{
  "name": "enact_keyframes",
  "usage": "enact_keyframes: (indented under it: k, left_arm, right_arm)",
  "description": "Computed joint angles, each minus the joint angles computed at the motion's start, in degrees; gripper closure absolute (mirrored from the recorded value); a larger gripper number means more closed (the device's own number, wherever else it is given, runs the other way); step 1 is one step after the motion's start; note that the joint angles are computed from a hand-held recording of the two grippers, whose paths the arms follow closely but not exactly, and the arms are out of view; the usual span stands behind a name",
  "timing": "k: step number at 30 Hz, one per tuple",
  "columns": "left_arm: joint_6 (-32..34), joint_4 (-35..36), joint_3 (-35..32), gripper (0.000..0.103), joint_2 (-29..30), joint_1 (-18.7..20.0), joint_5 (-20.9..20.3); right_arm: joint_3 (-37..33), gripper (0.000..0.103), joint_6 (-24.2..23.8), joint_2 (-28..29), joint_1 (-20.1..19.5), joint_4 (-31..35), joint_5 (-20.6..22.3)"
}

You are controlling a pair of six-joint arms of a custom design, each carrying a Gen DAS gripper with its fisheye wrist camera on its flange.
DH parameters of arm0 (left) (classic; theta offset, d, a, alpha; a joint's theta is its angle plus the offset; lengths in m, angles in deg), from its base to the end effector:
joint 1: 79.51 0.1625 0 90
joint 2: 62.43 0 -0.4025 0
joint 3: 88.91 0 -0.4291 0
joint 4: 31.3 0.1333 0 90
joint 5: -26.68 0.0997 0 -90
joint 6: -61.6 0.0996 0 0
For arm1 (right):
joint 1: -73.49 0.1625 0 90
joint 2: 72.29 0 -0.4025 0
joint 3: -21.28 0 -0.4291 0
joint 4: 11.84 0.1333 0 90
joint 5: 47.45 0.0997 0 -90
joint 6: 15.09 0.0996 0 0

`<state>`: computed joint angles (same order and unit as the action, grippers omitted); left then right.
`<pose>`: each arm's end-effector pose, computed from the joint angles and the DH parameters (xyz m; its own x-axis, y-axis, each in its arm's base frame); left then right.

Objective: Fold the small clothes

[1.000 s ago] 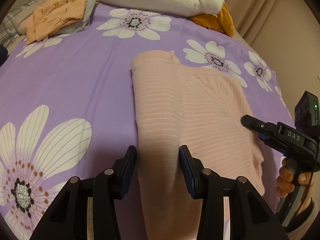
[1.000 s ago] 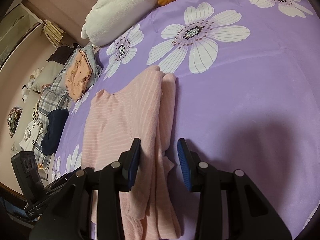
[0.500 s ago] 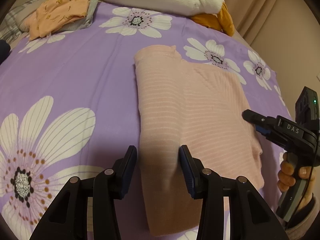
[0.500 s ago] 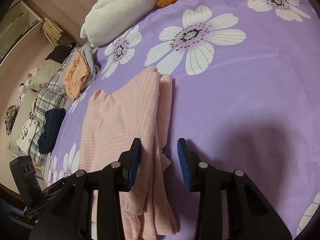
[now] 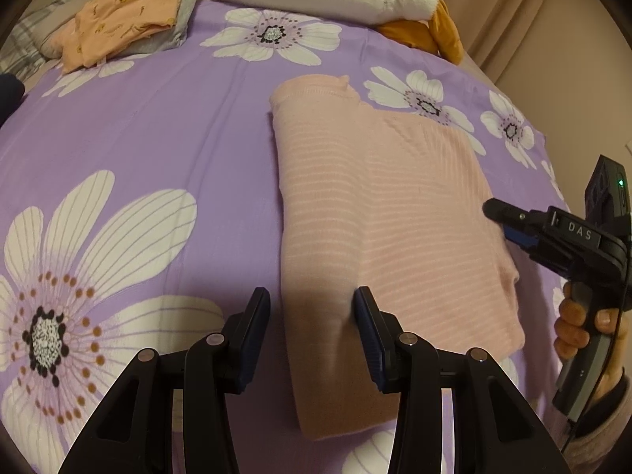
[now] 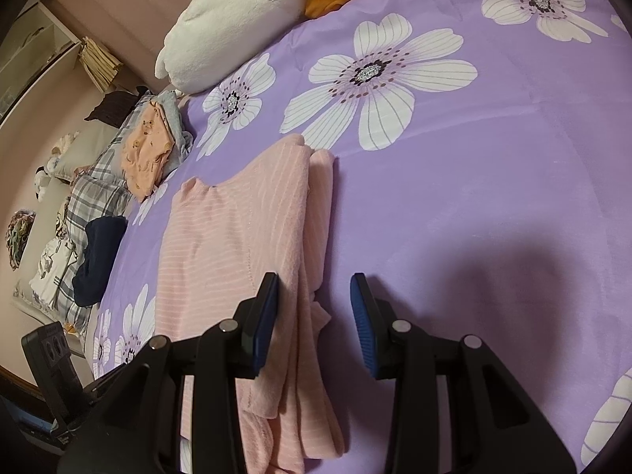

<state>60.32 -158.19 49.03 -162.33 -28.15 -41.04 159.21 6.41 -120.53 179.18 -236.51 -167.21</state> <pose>-0.0953 -0.3931 0.2004 -0.7318 0.5662 -0.3794 0.6081 0.7938 0.0116 0.1895 -0.3644 0.0430 -0.9360 0.3454 0.0676 0.1631 0.5959 -0.7864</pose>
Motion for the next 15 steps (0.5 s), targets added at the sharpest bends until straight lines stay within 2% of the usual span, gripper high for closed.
enact_keyframes:
  k: [10, 15]
  left_arm:
    - [-1.3, 2.75, 0.36, 0.06, -1.94, -0.11, 0.62]
    - [-3.24, 4.73, 0.48, 0.06, -3.93, -0.6, 0.93]
  right_arm:
    - [2.25, 0.067, 0.98, -1.72, 1.94, -1.89, -4.43]
    - [2.28, 0.069, -3.56, -1.89, 5.81, -2.36, -5.65]
